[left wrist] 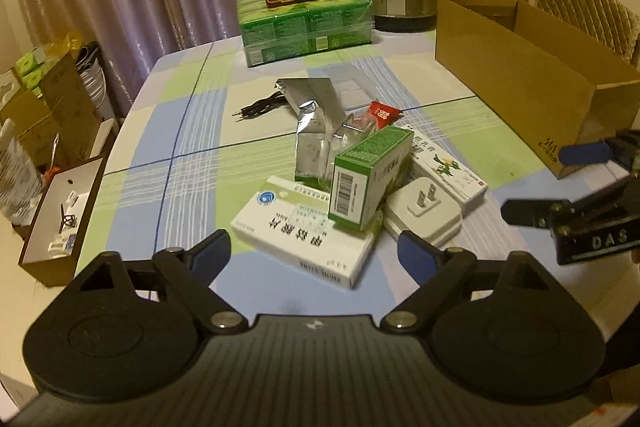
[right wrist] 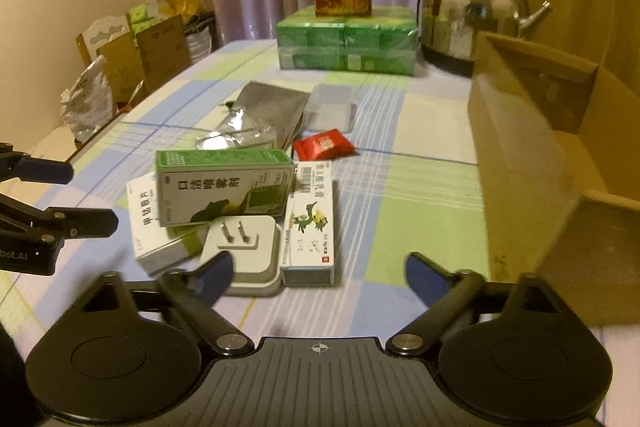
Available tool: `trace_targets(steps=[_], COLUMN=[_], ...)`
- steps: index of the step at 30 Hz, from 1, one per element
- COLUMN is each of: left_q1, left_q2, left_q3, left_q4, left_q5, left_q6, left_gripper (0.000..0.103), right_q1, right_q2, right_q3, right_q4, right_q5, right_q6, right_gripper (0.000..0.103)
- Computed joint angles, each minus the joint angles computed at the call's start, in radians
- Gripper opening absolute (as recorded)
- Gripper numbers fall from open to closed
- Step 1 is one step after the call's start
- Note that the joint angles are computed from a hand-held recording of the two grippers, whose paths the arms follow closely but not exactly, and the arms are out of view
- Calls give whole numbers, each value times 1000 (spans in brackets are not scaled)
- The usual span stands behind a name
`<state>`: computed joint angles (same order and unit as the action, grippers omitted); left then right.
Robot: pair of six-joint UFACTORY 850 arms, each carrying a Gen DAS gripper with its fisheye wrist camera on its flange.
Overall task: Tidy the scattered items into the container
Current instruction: 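Grasp the green box with the left tool while the right tool grasps the white parrot box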
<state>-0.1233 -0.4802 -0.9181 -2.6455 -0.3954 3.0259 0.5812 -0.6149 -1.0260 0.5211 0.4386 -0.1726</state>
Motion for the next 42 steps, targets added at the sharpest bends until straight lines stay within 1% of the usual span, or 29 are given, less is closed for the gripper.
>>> trace_targets(steps=[1,2,3,5,10,13,15,19,21,27,29,30,31,34,37,38,39,42], left_q1=[-3,-4,-7,-11,-12,-13,-16,-17,-16,-13,-16,-18,-20,-23,-24,-24,-25,-29], left_q2=[-15,-27,-39,-60,-109,-142,-161,-192,-199,-200,-197,-196,-197,-202,-210,-212,-213,-219], left_q3=[-17,-29,-45,-69,-126,-172,-202,-240,-247,-241,-235,-233,-232,-238,-247,-250,-252,-258], left_q4=[10,20,35,69,191,282,333,400,441,445,428,410,400,391,393,398,403,404], left_q5=[4,7,13,13,-17,-21,-9,-13,-15,-33,-35,-35,-35,-35,-34,-33,-32,-26], left_q6=[-7,-13,-22,-40,-109,-180,-224,-279,-314,-336,-319,-300,-290,-288,-287,-292,-299,-307], left_gripper=[80,76,75,75,72,65,53,43,36,34,34,34,34,36,36,36,37,36], right_q1=[-6,-14,-21,-31,-41,-45,-49,-53,-56,-53,-53,-55,-58,-63,-64,-65,-67,-69], right_q2=[-12,-23,-34,-53,-84,-94,-101,-117,-125,-142,-146,-149,-153,-160,-179,-182,-183,-173], right_q3=[-16,-29,-42,-63,-95,-109,-123,-152,-165,-193,-202,-208,-215,-229,-259,-263,-267,-254], right_q4=[2,-13,-32,-64,-116,-133,-142,-165,-175,-101,-71,-63,-59,-77,-84,-96,-110,-126], right_q5=[-13,-25,-36,-54,-70,-68,-77,-94,-97,-98,-98,-106,-117,-136,-182,-184,-187,-181], right_q6=[-9,0,15,41,84,99,103,110,128,58,25,19,18,34,17,30,46,64], right_gripper=[81,77,72,67,66,65,65,64,63,61,58,54,53,52,51,46,36,35])
